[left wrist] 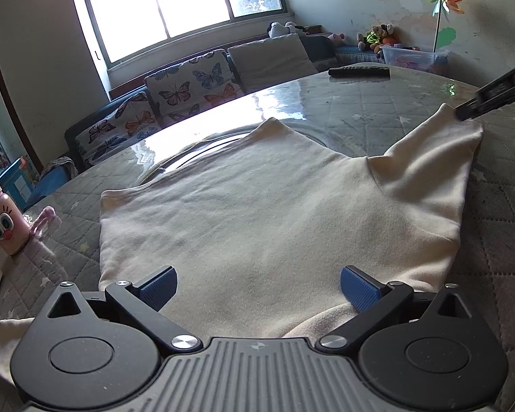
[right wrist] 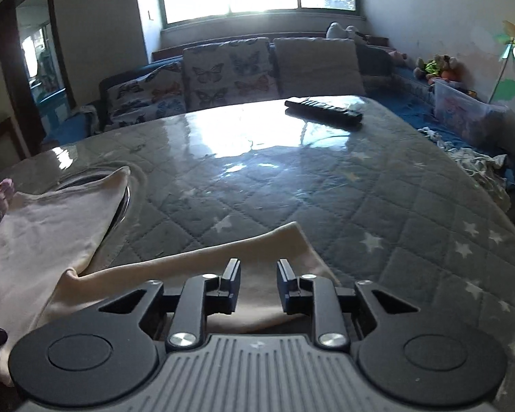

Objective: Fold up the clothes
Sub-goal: 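Grasp the sleeve nearest the right gripper and lift it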

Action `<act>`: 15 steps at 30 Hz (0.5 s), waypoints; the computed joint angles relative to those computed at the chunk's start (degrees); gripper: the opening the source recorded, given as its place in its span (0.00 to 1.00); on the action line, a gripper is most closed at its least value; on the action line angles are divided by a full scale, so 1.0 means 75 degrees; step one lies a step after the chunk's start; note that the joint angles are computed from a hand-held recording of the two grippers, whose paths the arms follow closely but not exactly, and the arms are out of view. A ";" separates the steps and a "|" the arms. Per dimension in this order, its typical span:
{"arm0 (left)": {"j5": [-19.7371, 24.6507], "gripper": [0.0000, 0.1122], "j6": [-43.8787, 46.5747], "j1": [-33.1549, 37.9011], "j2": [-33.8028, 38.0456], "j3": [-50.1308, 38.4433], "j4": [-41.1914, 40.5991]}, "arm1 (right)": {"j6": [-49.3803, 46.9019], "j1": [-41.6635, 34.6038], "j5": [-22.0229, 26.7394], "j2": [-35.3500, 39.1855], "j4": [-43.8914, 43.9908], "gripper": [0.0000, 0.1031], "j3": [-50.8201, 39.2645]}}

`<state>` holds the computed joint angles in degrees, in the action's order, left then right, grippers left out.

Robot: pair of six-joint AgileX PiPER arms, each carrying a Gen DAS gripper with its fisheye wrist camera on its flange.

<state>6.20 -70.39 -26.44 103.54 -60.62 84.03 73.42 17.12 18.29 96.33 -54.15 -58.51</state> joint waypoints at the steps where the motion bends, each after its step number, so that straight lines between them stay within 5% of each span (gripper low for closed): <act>1: -0.0004 0.92 -0.0042 0.0003 -0.0010 0.0016 0.0052 | -0.0035 0.0018 0.0009 0.0228 -0.0042 0.28 -0.0176; 9: -0.0078 0.92 0.0052 0.0054 -0.0009 0.0025 -0.0001 | 0.0691 -0.0026 0.0467 0.1201 -0.1056 0.34 -0.1042; 15: -0.0065 0.92 0.0492 0.0047 0.0021 -0.0035 -0.0422 | 0.1387 -0.0041 0.0390 0.0588 -0.1723 0.48 -0.0351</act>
